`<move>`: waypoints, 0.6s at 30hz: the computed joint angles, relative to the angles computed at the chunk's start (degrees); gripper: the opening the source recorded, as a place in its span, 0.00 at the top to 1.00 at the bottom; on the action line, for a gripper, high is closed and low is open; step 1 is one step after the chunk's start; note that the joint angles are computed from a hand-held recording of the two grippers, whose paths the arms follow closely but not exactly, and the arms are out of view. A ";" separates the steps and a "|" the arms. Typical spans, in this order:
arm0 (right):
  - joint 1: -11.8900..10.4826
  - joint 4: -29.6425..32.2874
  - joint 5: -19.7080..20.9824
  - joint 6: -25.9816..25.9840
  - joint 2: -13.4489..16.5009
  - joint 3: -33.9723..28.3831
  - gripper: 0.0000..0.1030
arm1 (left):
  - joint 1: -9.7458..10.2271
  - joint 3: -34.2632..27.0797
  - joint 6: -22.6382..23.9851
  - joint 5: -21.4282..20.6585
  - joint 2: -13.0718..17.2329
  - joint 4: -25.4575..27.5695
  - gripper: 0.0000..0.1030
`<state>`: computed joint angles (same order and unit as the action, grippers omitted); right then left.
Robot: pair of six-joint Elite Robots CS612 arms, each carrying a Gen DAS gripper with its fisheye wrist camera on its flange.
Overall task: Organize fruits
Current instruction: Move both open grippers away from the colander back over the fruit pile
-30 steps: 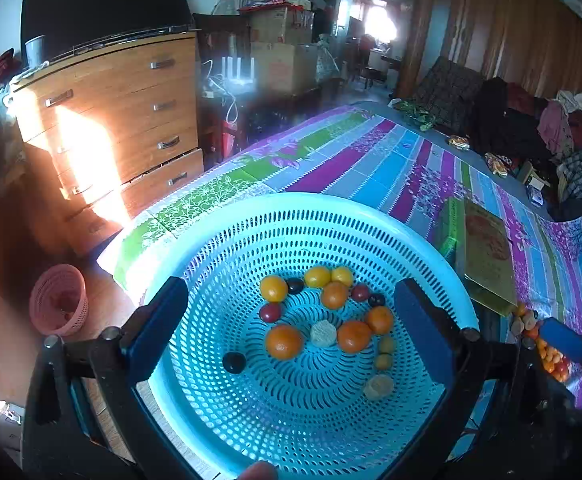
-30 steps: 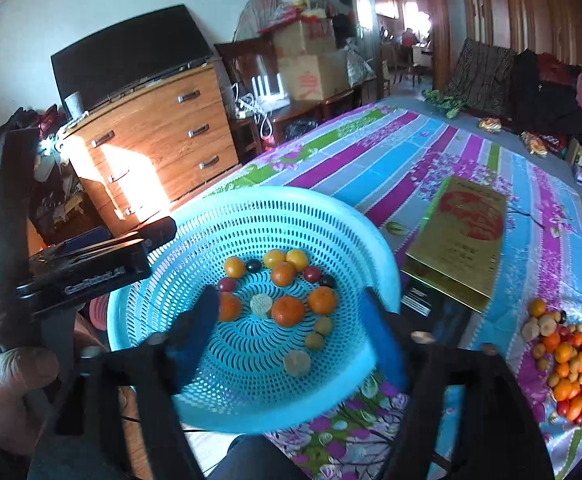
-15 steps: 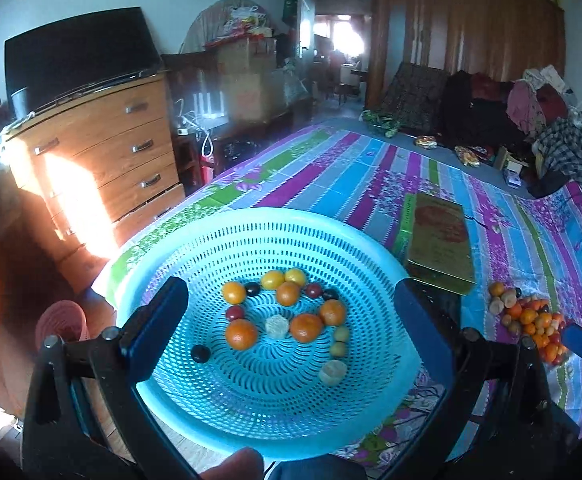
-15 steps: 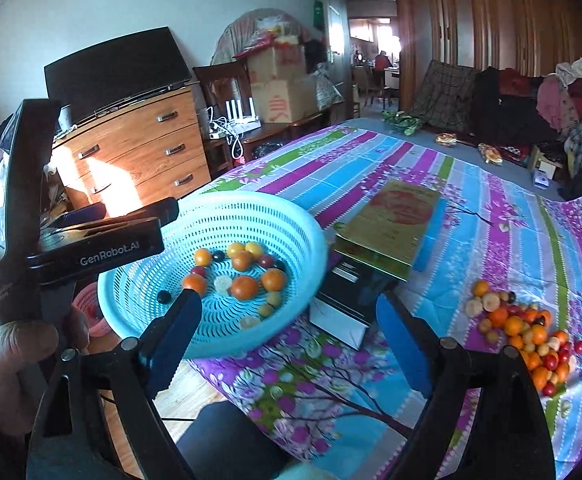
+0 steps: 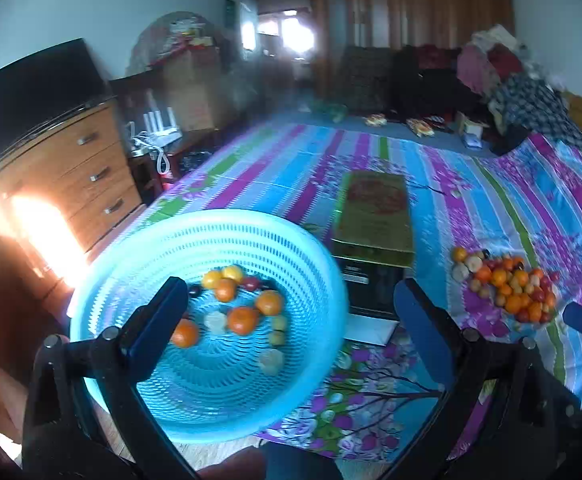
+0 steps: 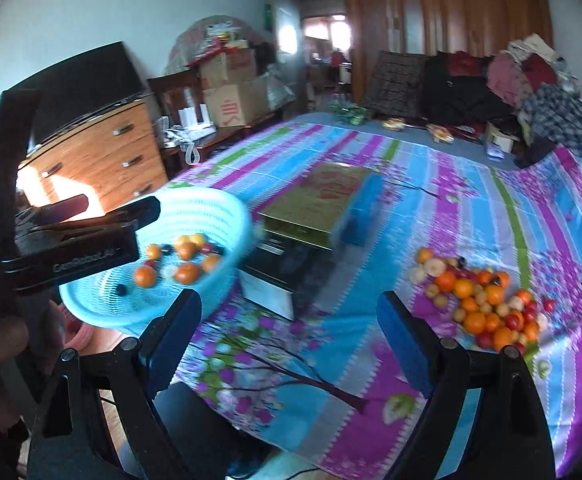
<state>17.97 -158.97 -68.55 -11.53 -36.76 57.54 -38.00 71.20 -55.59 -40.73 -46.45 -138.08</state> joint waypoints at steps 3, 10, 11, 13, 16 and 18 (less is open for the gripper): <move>-1.07 0.18 -2.90 1.20 0.01 0.76 0.11 | -0.07 -3.88 4.73 -3.57 2.83 -1.18 0.00; -3.82 0.40 -10.06 4.88 0.21 2.77 0.11 | -0.46 -14.65 15.73 -14.97 10.43 -2.79 0.00; -4.33 0.83 -10.92 5.60 0.41 2.82 0.11 | -0.54 -16.89 17.04 -16.44 11.85 -1.61 0.00; -5.07 1.82 -12.77 6.48 0.98 2.46 0.11 | -0.66 -19.88 19.31 -18.53 13.98 -1.19 0.00; -5.98 2.18 -15.05 6.81 1.77 2.34 0.11 | -0.30 -24.51 20.47 -21.71 17.02 1.10 0.00; -6.59 3.16 -16.13 6.87 2.63 1.81 0.11 | 0.13 -27.32 20.28 -23.83 18.92 2.59 0.00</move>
